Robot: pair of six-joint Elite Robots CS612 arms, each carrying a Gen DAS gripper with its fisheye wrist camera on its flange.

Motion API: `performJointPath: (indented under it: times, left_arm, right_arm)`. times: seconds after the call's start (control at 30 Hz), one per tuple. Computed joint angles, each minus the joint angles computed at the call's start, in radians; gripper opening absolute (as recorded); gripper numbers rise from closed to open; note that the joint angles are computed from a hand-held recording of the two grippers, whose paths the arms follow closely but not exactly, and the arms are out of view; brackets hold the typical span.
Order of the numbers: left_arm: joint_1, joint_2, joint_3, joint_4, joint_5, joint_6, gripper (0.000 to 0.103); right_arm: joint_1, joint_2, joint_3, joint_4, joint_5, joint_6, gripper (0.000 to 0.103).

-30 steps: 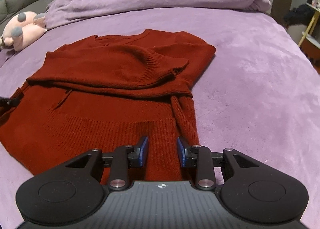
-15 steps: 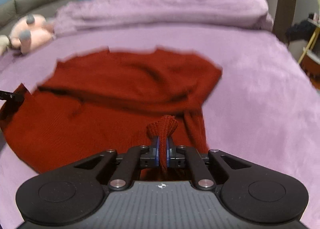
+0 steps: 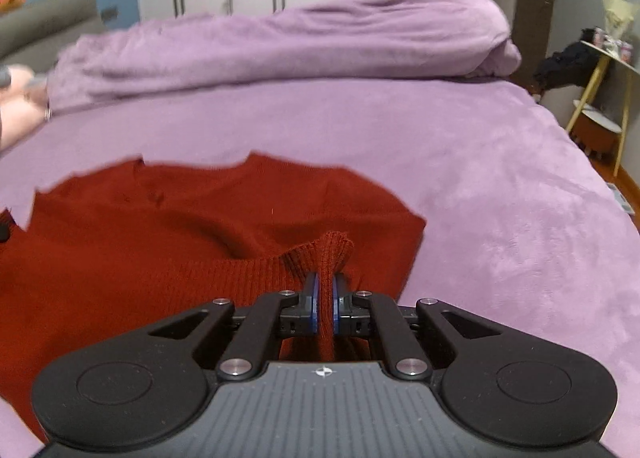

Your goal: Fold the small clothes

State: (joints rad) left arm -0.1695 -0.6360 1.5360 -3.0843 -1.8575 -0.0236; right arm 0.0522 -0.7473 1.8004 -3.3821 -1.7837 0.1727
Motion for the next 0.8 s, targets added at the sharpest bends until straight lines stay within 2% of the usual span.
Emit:
performJointPath:
  times: [0.17, 0.27, 0.3, 0.37, 0.53, 0.67, 0.8]
  left_arm:
    - [-0.005, -0.014, 0.037, -0.090, 0.035, 0.028, 0.007]
    - [-0.012, -0.024, 0.032, -0.212, 0.044, 0.024, 0.007]
    - [-0.016, -0.012, 0.018, -0.299, 0.053, 0.030, 0.007]
    - [-0.035, 0.001, -0.018, -0.356, 0.121, 0.036, 0.007]
    - [-0.082, 0.068, -0.144, -0.340, 0.281, 0.003, 0.007]
    - [-0.112, 0.124, -0.221, -0.257, 0.396, -0.036, 0.007]
    - [-0.119, 0.156, -0.253, -0.147, 0.436, -0.060, 0.008]
  right_arm:
    - [0.003, 0.004, -0.001, -0.040, 0.000, -0.037, 0.005]
    - [0.004, 0.009, -0.018, -0.125, -0.028, -0.068, 0.005]
    - [0.003, 0.012, -0.030, -0.138, -0.036, -0.066, 0.005]
    - [0.000, 0.025, -0.070, -0.149, -0.068, -0.050, 0.005]
    - [0.003, 0.101, -0.215, -0.094, -0.189, -0.033, 0.005]
    - [0.007, 0.154, -0.299, -0.008, -0.244, 0.003, 0.005]
    - [0.011, 0.198, -0.344, 0.055, -0.284, -0.008, 0.006]
